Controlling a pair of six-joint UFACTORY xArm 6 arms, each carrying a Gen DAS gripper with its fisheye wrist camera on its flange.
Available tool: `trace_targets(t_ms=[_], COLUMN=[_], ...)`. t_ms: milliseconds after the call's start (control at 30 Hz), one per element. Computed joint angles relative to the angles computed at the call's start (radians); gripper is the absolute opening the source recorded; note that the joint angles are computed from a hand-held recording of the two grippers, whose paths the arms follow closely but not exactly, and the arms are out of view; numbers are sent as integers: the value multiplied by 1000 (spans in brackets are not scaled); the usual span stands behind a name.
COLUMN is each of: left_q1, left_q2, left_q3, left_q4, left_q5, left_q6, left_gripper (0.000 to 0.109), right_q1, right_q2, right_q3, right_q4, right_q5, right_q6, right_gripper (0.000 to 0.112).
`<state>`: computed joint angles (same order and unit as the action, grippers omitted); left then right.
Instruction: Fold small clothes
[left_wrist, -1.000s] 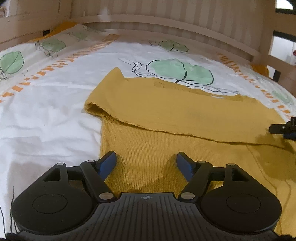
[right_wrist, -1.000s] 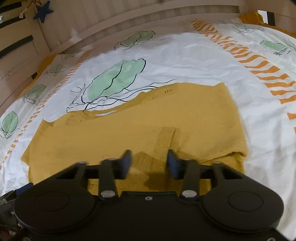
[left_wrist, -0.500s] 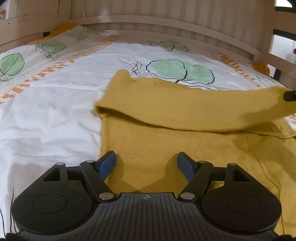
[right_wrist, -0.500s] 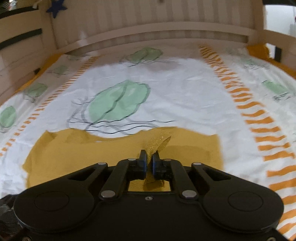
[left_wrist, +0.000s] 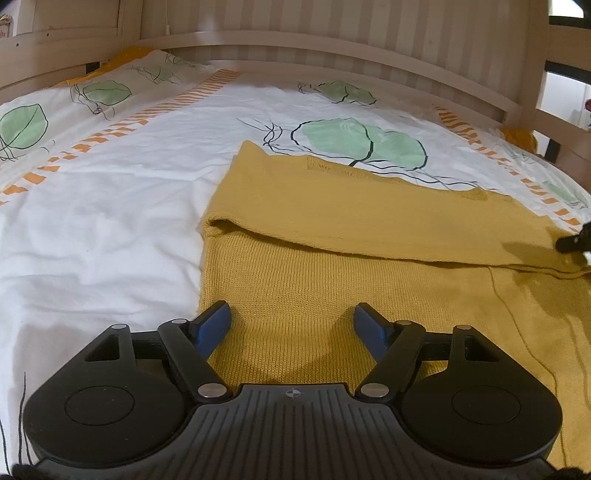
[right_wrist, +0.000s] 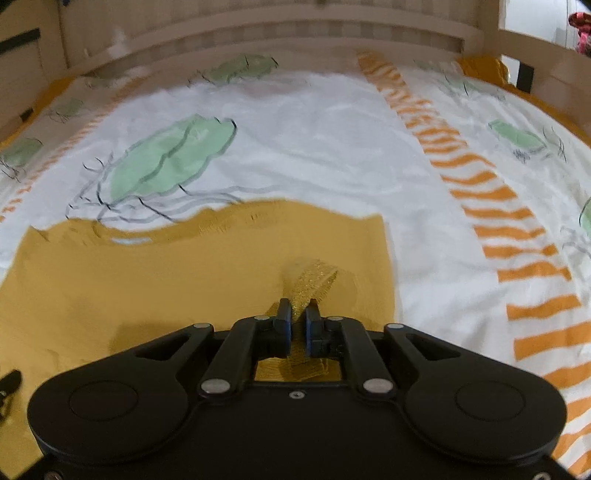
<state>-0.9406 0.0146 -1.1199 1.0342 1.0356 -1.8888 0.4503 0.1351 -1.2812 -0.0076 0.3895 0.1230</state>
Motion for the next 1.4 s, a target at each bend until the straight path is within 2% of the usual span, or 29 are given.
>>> trace_targets(t_ms=[100, 167, 200, 467, 633, 833, 967, 1167, 1400], left_q1=[0, 0, 0, -1, 6, 8, 3, -6, -6], left_q2=[-1, 0, 0, 4, 3, 9, 4, 21, 18], left_q3=[1, 0, -1, -7, -12, -27, -15, -31, -21], left_q4=[0, 0, 0, -7, -25, -47, -27, -19, -6], left_q5=[-1, 0, 1, 4, -2, 0, 1, 23, 17], left_q6=[0, -1, 0, 10, 32, 68, 45, 47, 27], left_gripper=[73, 73, 73, 73, 73, 74, 73, 74, 75], right_q1=[-8, -15, -19, -34, -44, -42, -39, -17, -14], right_q2=[-14, -27, -34, -184, -295, -390, -347, -215, -44], right_q3=[44, 65, 72, 227, 318, 398, 344, 225, 69], right_q4=[-19, -40, -39, 164, 257, 300, 439, 614, 668], right_q5=[-50, -65, -65, -68, 30, 9, -32, -99, -89], right_q6=[38, 63, 68, -43, -99, -148, -262, -418, -461], right_gripper=[34, 50, 52, 54, 56, 56, 57, 57, 57])
